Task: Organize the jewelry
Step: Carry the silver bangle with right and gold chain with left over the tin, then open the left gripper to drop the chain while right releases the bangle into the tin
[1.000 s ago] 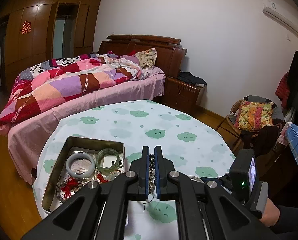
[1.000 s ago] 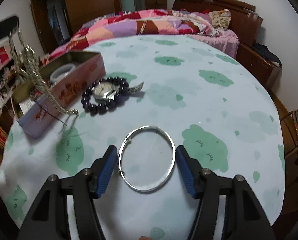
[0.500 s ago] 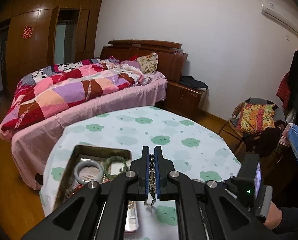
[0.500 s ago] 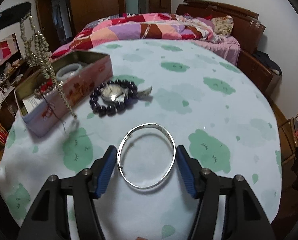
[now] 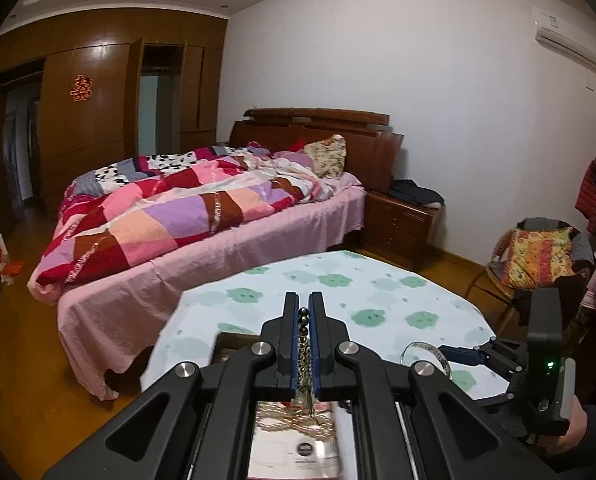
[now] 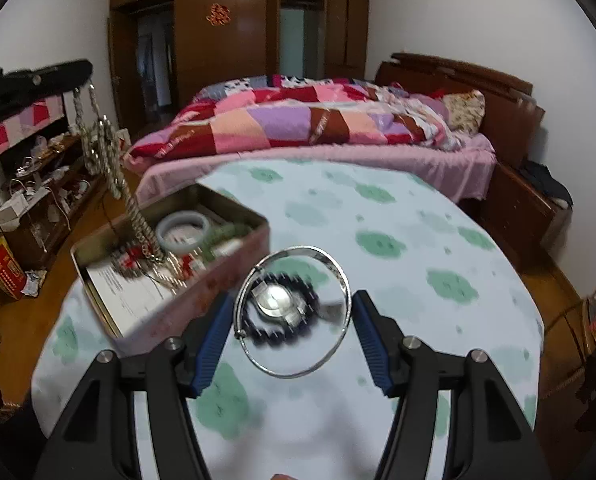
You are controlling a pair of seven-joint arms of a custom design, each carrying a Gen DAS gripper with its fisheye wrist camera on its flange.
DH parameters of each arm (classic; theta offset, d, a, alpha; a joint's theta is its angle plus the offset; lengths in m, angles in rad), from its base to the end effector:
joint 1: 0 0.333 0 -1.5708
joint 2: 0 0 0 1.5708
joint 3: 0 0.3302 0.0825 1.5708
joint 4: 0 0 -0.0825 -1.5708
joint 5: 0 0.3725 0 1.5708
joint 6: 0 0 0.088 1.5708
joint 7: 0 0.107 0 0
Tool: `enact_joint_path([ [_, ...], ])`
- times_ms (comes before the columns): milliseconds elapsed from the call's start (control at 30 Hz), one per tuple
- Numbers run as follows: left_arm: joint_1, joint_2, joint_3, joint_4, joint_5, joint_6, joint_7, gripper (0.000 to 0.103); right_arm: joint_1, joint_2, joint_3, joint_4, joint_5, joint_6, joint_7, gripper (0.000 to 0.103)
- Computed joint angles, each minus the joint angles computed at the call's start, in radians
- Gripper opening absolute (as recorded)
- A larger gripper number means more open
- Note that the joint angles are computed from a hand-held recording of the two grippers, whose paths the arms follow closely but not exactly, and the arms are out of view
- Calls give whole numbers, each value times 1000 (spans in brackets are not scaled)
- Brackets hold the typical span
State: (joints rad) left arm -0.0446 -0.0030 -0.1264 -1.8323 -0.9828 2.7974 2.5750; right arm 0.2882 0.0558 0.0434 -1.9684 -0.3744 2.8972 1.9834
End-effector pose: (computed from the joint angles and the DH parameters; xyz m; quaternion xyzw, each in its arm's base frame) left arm 0.5934 -0.0631 0.6397 -0.4661 0.7026 -0.4721 0.2575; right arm 0.5685 0.2181 0.5641 -0.7096 0.5570 -0.2732 0.3340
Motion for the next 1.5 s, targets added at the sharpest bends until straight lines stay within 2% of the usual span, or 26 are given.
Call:
enact_joint_path([
  [367,35,48,-3,13,65,-6,-82,3,43,120,9,167,78,25,-109,63],
  [733,69,86,-14,7,173,-26,-195,3,94,211,-11,264,123,21,-165,63],
  [1133,95,130,-30,20,271,-47,-304,4,104,257,-2,307,184,-19,-244,63],
  [1500,115,166,-38,34,340,-64,-376,4,115,300,0,356,204,-96,-281,63],
])
